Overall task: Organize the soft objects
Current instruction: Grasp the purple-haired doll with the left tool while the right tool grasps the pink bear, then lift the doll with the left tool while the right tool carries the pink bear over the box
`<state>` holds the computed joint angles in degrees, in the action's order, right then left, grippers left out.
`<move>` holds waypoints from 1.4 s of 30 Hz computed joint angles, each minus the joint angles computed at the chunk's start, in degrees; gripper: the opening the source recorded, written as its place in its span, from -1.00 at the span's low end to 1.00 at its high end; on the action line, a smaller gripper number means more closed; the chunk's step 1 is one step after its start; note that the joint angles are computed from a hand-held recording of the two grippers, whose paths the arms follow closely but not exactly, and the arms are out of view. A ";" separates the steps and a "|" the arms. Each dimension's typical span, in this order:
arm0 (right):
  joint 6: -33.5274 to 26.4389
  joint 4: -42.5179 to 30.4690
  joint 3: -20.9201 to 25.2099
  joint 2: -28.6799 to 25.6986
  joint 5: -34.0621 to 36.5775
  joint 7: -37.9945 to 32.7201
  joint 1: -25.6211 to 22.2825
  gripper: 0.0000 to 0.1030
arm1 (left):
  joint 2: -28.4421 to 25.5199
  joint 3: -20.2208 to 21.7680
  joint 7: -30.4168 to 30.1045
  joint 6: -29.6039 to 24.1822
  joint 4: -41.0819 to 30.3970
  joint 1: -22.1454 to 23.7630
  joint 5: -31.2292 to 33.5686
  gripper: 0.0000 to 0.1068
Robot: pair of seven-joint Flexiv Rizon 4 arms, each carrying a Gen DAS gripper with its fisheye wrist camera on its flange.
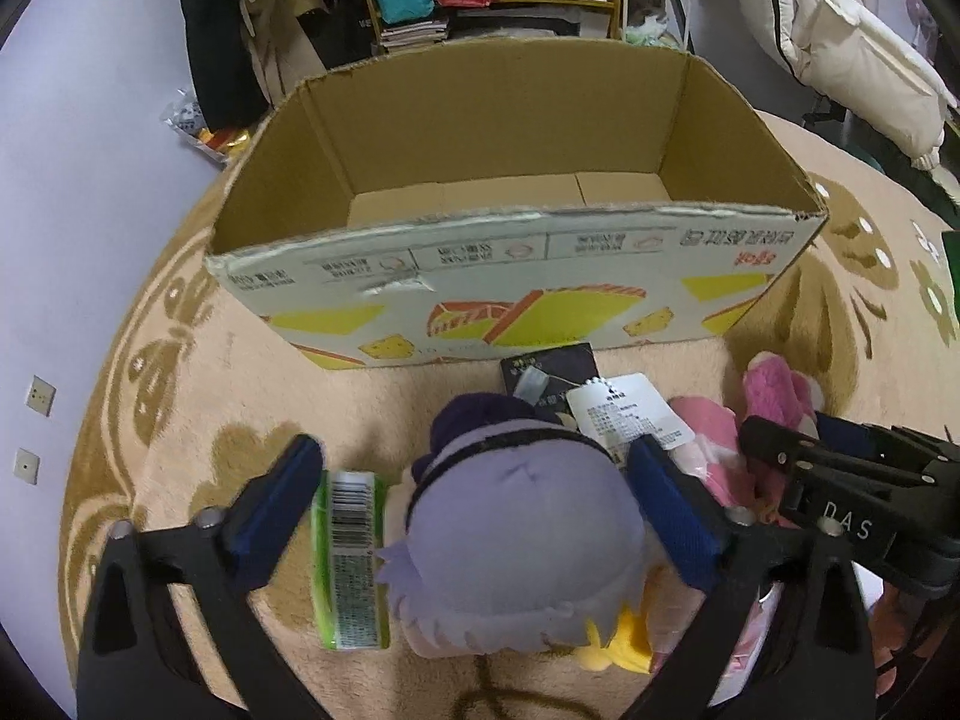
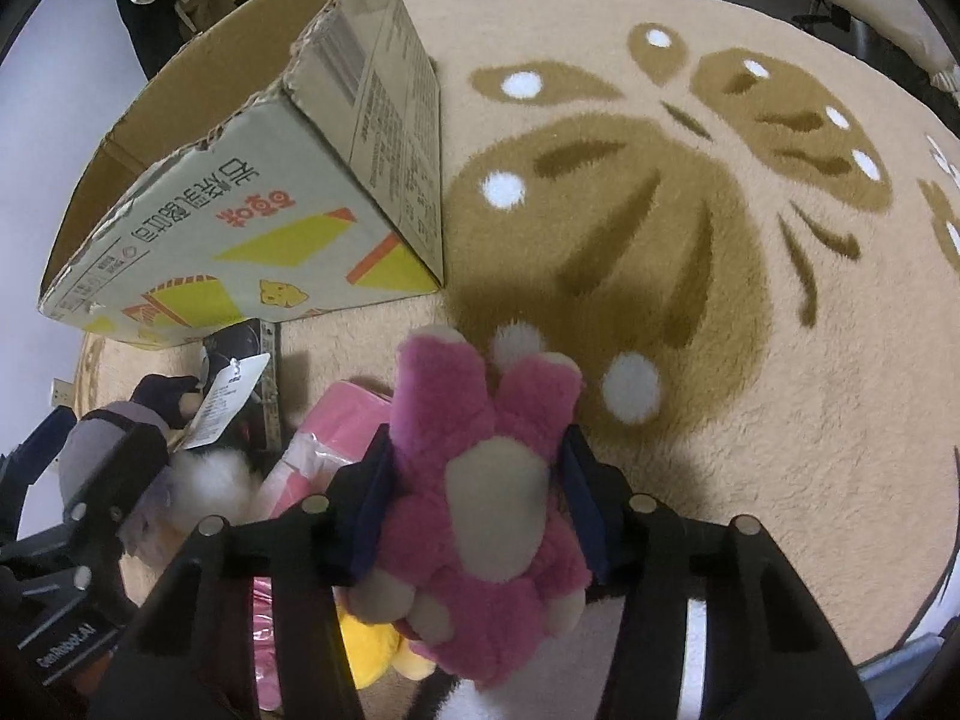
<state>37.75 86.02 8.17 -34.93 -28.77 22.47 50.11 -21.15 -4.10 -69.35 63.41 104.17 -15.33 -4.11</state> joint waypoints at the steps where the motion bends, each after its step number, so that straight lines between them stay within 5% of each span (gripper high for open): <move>1: -0.44 -0.15 -0.03 -0.03 -0.15 -0.36 0.07 0.04 | -0.05 -0.49 0.63 -0.61 0.12 0.37 -0.76 0.60; 4: -3.45 -2.05 -0.08 -0.61 -0.49 -1.89 0.64 0.01 | 0.46 -2.80 4.21 -1.34 1.58 2.17 -5.32 0.23; 21: -6.81 -1.32 -3.30 3.74 -15.75 6.61 4.62 -0.01 | 4.88 -1.06 4.09 8.48 5.61 1.87 -4.77 0.19; 31: -8.81 -5.14 -3.85 2.52 -22.26 4.78 5.59 -0.01 | 8.05 -1.13 3.95 11.83 7.07 3.43 -6.28 0.19; 42: -11.98 -10.88 -6.36 0.51 -28.48 -0.02 8.14 -0.01 | 7.86 3.31 -3.13 17.08 2.61 0.80 4.12 0.19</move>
